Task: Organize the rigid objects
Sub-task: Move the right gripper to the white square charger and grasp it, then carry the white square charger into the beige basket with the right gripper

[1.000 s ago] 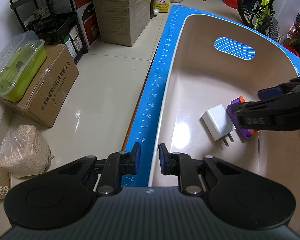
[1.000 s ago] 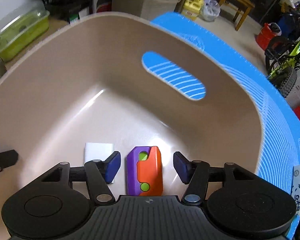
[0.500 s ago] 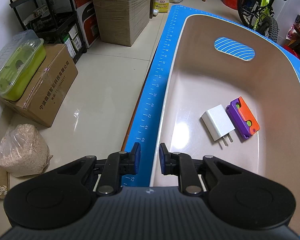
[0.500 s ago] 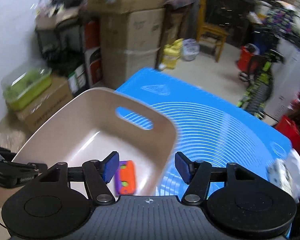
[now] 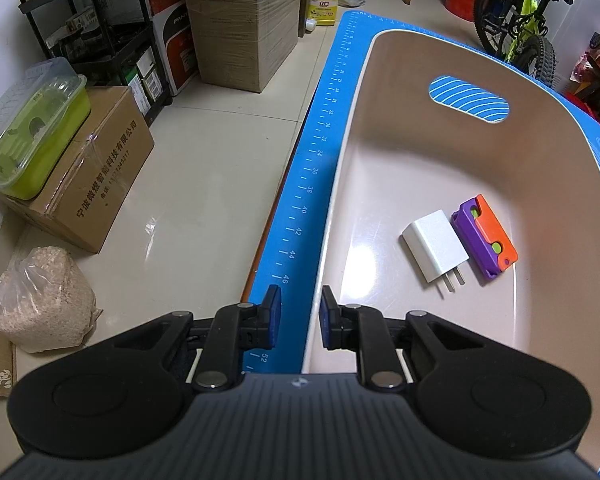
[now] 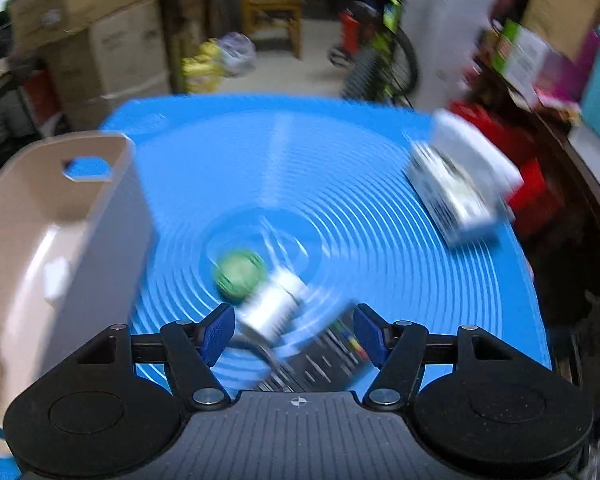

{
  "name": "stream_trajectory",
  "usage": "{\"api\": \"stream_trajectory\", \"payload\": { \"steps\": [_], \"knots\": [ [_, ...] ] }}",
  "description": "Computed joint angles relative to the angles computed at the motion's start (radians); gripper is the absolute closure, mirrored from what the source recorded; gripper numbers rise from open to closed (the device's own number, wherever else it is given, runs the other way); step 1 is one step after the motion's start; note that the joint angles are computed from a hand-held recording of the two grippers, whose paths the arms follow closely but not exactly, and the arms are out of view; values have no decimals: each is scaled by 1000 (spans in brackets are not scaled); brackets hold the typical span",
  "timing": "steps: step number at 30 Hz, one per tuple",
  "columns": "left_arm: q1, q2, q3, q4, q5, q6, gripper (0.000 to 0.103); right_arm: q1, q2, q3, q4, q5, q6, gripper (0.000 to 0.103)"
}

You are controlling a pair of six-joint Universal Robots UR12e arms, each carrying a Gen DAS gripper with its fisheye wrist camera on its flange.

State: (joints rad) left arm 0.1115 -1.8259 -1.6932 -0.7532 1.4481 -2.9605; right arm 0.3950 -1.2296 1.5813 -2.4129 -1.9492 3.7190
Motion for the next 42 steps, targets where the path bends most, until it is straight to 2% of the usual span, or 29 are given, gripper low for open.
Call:
{"api": "stream_trajectory", "payload": {
  "steps": [2, 6, 11, 15, 21, 26, 31, 34, 39, 42],
  "knots": [
    [0, 0, 0, 0, 0, 0, 81, -5, -19, 42, -14, 21, -16, 29],
    [-1, 0, 0, 0, 2, 0, 81, -7, -38, 75, 27, 50, -130, 28],
    [-2, 0, -1, 2, 3, -3, 80, -18, -50, 102, 36, 133, -234, 28],
    [-2, 0, -1, 2, 4, -1, 80, -26, -40, 104, 29, 179, -287, 28],
    [-2, 0, -1, 2, 5, -1, 80, -34, -26, 92, 36, 208, -398, 29],
    [1, 0, -1, 1, -2, -3, 80, -53, -21, 81, 65, 275, -475, 31],
    [4, 1, -2, 1, -5, 0, 80, -55, -14, 66, 103, 290, -519, 33],
    [7, 2, -4, 1, -10, 1, 80, -56, -10, 63, 108, 281, -509, 47],
    [7, 2, -3, 1, -9, 1, 80, -60, -22, 78, 94, 290, -498, 47],
    [6, 2, -4, 2, -10, 0, 80, -51, -30, 86, 89, 251, -488, 47]
  ]
}}
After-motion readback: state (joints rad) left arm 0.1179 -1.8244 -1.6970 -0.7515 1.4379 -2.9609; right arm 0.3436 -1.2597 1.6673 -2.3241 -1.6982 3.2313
